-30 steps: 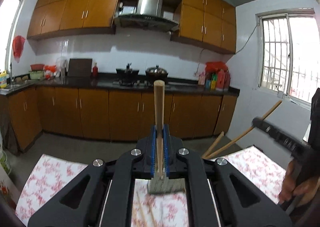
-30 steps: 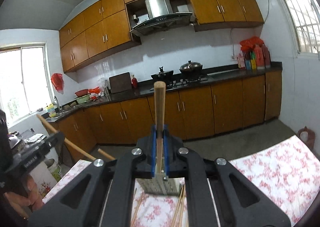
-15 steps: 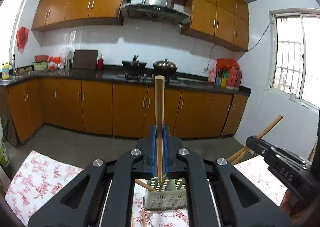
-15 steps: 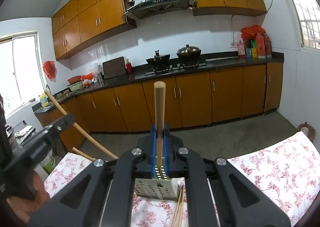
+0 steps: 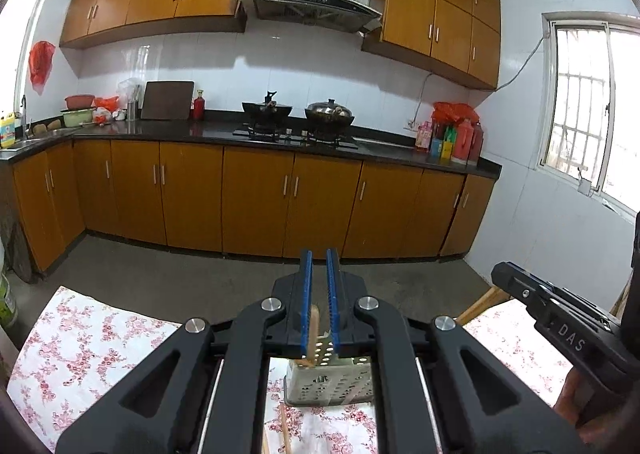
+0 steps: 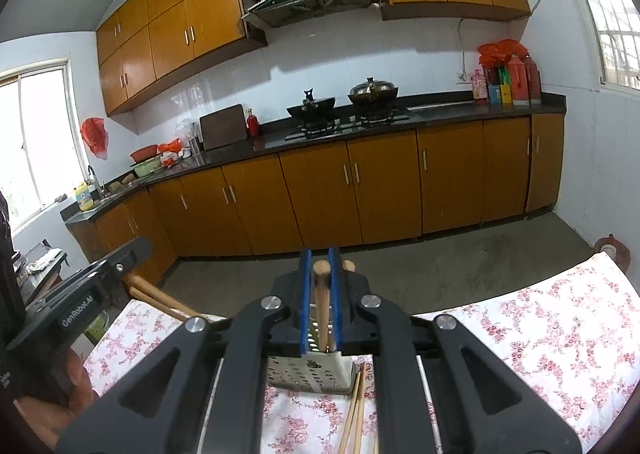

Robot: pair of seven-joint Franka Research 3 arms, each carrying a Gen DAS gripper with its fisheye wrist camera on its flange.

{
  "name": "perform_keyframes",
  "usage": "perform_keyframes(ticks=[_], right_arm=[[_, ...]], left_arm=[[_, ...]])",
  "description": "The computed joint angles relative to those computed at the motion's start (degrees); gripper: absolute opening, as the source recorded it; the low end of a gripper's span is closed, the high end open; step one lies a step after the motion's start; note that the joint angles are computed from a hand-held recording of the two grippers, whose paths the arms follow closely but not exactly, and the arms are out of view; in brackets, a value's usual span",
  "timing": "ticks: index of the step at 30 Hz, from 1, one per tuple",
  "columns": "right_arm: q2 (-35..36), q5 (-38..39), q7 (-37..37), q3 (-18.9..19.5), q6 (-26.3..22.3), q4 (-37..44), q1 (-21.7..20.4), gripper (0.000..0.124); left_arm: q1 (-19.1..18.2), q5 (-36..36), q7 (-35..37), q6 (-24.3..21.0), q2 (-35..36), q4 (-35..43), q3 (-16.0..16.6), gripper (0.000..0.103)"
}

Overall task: Organize utensils
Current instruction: 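Open the left tool to drop its chopstick into the holder while the right tool opens too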

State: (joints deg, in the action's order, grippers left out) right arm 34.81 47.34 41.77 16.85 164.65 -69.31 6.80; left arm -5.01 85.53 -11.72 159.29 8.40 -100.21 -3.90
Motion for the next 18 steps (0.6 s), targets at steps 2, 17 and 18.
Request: perform_keyframes(ticks=[2, 17, 18], right_arm=[[-2.58, 3.25, -3.79, 2.39, 1.62, -3.51, -2.19, 0.016], [-16.22, 20.01, -18.04, -2.10, 3.00, -28.28, -4.51, 0.020], [-15.68, 17.10, -14.94, -4.12, 2.64, -29.60, -2.91, 0.020]], left_arm=[[0.13, 0.14, -0.50, 0.02, -1.56, -1.16, -0.07, 0.009], [3.29, -2.26, -0.24, -7.27, -17.30, -23.24, -5.65, 0.026], [3.45, -3.42, 0.67, -7.62, -17.38, -24.59, -5.79, 0.026]])
